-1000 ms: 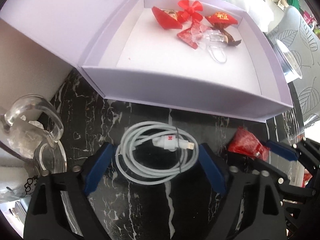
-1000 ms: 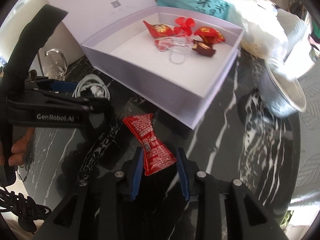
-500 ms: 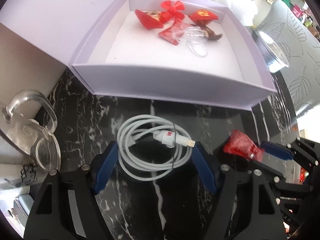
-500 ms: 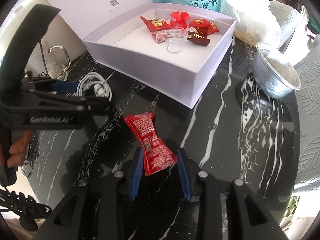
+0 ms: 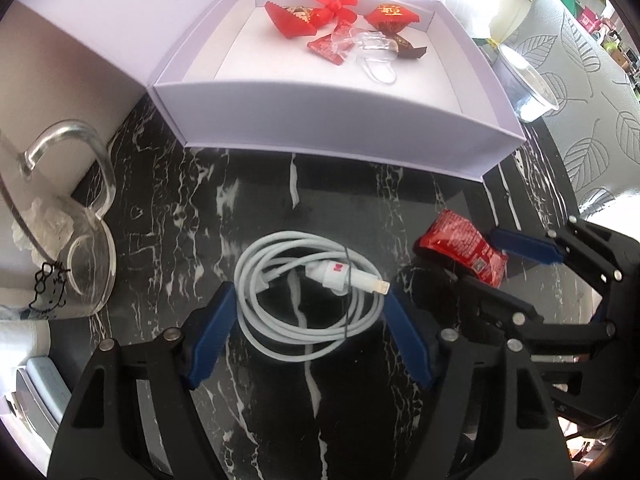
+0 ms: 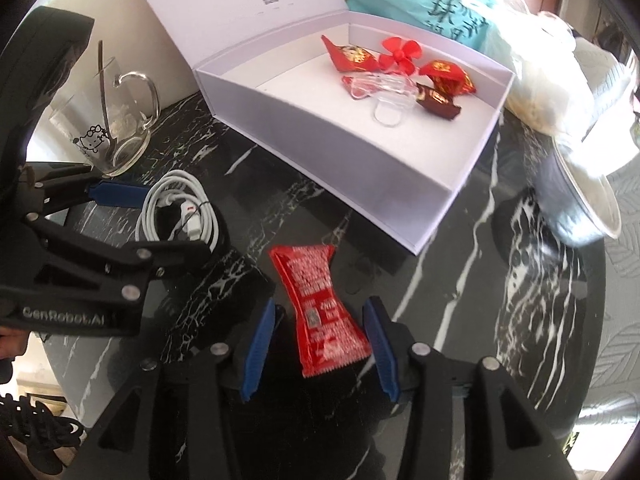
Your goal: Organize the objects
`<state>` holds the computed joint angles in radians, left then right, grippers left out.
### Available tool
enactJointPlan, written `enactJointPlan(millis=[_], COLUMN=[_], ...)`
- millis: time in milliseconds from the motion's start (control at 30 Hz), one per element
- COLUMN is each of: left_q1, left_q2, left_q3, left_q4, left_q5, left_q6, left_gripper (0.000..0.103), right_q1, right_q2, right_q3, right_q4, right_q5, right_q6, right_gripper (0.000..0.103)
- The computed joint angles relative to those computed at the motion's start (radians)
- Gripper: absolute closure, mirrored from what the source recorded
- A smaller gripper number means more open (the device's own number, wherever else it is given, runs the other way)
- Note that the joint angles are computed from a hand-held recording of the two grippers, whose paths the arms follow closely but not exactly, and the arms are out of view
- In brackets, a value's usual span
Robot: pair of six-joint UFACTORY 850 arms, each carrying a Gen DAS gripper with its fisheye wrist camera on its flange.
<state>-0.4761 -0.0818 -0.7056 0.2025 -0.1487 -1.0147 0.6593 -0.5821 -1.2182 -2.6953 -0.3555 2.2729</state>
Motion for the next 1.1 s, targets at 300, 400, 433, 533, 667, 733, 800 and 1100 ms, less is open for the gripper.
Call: enactJointPlan(millis=[300, 400, 433, 533, 667, 733, 800, 1100], left_q1=[-0.03, -0.036, -0.064, -0.043, -0.088, -0.144, -0.137, -0.162], left_q2=[0.048, 0.068, 0.094, 0.112, 0.059, 0.039, 0.033, 0.087], left_q3=[0.037, 0.048, 0.068, 0.078, 0.007, -0.021, -0.039, -0.08], left_q4=[0.167, 0.208, 0.254, 0.266, 0.41, 0.527, 0.552, 0.545], left_q5=[-0.012, -0.021, -0.033, -0.032, -0.05, -0.083, -0.089, -0.177], left_q6=[-0.194, -0.236, -0.305, -0.295, -0.459, -0.617, -0.628, -0.576], left_gripper=[0.03, 0.03, 0.03, 0.03, 0.03, 0.03, 0.03, 0.03], right_q1=[0.002, 0.003, 0.005, 0.006, 0.01, 0.012, 0.015, 0.033], right_q2=[0.013, 0.028, 0.033, 0.057, 0.097, 0.12, 0.143, 0.245], right_q3=[0.035, 0.055, 0.06, 0.087, 0.126, 0.147, 0.168, 0.263], right_q4=[-0.125, -0.142, -0.141, -0.159, -0.173, -0.171, -0.17, -0.14], right_q5=[-0.031, -0.037, -0.041, -0.052, -0.064, -0.07, -0.077, -0.101], right_q6=[0.106, 0.135, 0.138, 0.171, 0.207, 0.215, 0.224, 0.237], right_gripper=[0.088, 0.088, 0.088, 0.088, 0.088, 0.088, 0.088, 0.088])
